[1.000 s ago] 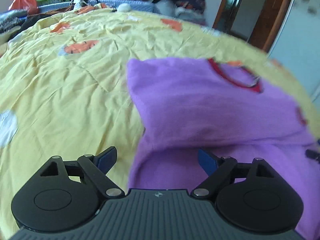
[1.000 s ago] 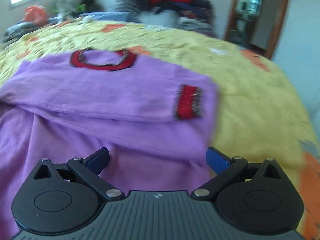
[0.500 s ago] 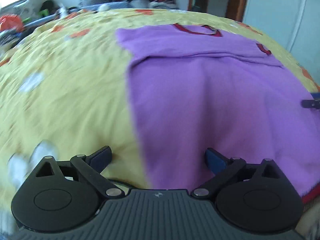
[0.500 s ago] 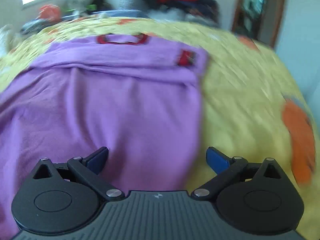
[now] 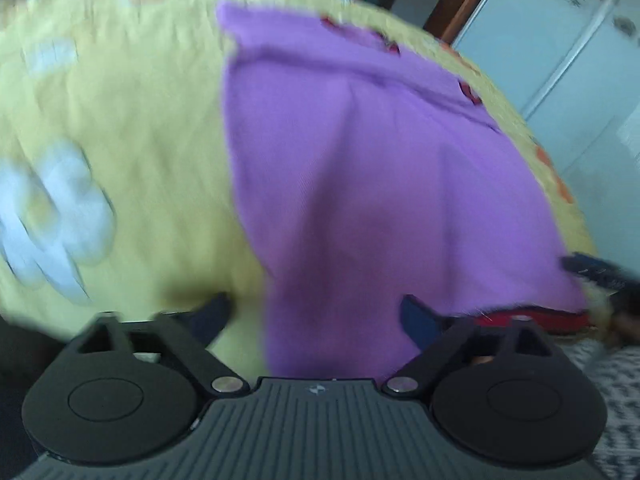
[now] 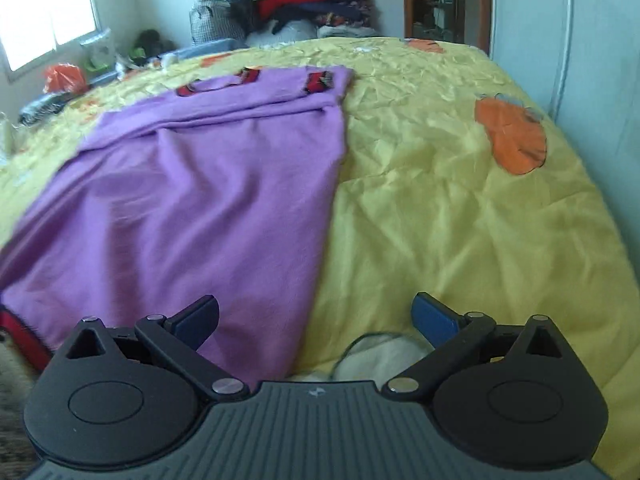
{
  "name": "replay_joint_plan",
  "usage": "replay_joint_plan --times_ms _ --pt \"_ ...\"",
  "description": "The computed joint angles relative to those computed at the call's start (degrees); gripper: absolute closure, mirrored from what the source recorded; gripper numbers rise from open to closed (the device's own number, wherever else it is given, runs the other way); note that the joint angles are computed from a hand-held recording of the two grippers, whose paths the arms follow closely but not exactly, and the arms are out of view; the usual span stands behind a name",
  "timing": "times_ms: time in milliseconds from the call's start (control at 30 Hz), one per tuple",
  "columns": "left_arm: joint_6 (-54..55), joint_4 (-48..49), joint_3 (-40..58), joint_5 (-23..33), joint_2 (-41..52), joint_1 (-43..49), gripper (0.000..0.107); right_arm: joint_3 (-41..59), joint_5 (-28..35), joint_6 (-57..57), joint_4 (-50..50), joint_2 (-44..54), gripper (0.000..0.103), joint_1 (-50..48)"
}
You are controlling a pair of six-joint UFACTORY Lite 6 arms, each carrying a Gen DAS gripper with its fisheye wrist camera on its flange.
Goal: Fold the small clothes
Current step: 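Grasp the red hem band with the left gripper while the right gripper grasps it too, then lift the hem with both grippers and fold it toward the collar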
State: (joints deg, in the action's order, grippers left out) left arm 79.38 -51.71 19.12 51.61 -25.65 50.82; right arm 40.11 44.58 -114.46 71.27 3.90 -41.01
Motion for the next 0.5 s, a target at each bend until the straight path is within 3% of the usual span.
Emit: replay_joint_plan --times_ms 33,67,100,133,200,300,400,500 --pt "-0.4 0.4 -0.8 0.8 1.2 0.3 0.048 -1.5 2.3 -0.4 -1.3 -1.2 0.002 0.3" --pt "-0.3 0.1 -1.9 -0.2 1.9 0.0 0.066 -4.0 3.5 -2.6 -1.1 -3.1 0.004 0.8" --pt "0.3 -0.5 -2.8 -1.2 2.5 0.2 0.087 -7.7 2.7 -6.2 1.2 -6.1 0.016 1.7" --pt "2.0 -1.3 -3.0 -0.7 3.6 1.4 0.094 -10.3 2.0 -7.8 2.7 -9.0 0.026 2.3" --pt "4.4 -2.0 -1.8 2.0 7.0 4.8 0.100 -9.1 4.2 -3.9 2.5 -7.6 0.098 1.5" --pt "8.1 -3.0 1.3 7.8 11.5 11.3 0.101 -3.5 9.0 1.6 -2.1 -2.0 0.098 -0.6" --pt "7.2 -1.3 6.5 13.8 15.9 18.3 0.101 -2.1 12.2 2.1 -3.9 -4.4 0.098 -3.4" --pt "8.3 1.7 8.7 16.3 15.7 24.2 0.101 1.1 14.3 2.5 -4.6 -7.4 0.099 -6.5"
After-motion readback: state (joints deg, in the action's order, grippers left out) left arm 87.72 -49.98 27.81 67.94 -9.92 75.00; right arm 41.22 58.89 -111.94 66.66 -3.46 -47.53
